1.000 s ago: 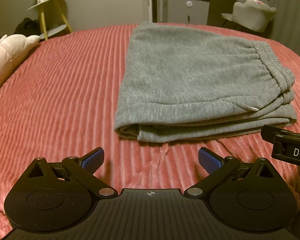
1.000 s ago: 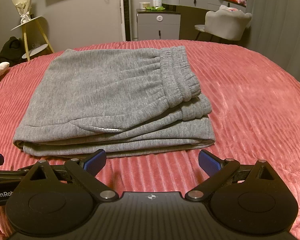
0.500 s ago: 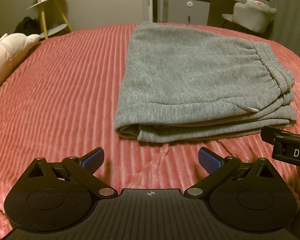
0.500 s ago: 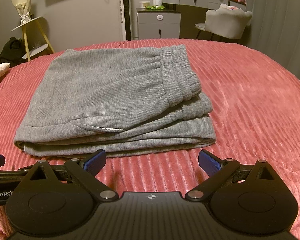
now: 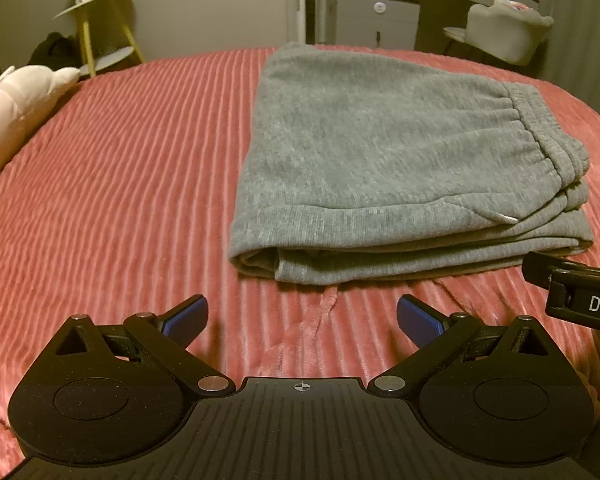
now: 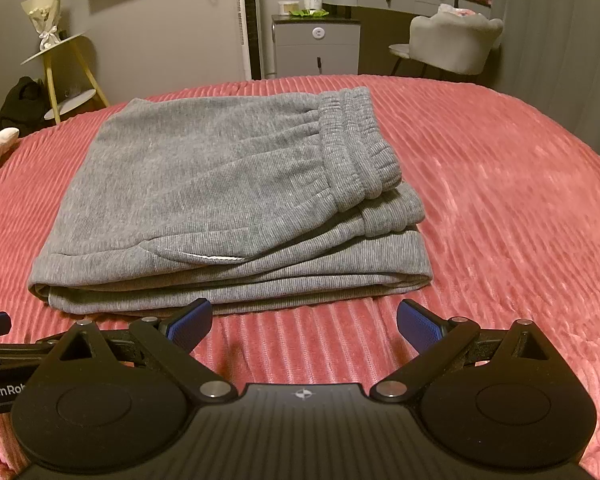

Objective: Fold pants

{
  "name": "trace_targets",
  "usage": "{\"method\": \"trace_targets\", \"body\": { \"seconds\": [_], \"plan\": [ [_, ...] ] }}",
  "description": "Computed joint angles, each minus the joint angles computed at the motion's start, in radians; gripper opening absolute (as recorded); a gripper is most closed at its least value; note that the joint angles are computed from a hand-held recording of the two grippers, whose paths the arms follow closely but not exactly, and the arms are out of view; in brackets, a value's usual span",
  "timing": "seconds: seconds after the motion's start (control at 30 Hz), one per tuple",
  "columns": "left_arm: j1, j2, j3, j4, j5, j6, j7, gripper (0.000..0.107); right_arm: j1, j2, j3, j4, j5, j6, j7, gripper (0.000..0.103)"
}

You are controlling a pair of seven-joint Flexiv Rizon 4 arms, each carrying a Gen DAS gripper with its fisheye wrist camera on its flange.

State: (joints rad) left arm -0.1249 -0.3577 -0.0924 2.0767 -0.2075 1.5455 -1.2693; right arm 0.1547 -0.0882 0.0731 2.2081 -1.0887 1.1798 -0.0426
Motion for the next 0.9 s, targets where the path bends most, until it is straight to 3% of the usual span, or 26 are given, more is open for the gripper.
{"method": "trace_targets", "body": {
  "seconds": [0.5,0.7,0.9],
  "plan": [
    [-0.006,-0.002,0.007,-0.003,0.008,-0.006,-0.005,0.103,0.0,0.0,0.001,0.0,0.009,0.002,-0.004,0.099],
    [0.054,-0.001,-0.068,0.019,-0.034,0.032,0.042,0.103,0.0,0.0,0.001,0.001,0.009,0.001,-0.006,0.099],
    [0.016,-0.005,-0.024,0.009,-0.01,0.031,0.025,0.103,0.001,0.0,0.001,0.002,0.014,0.0,-0.007,0.099]
  ]
}}
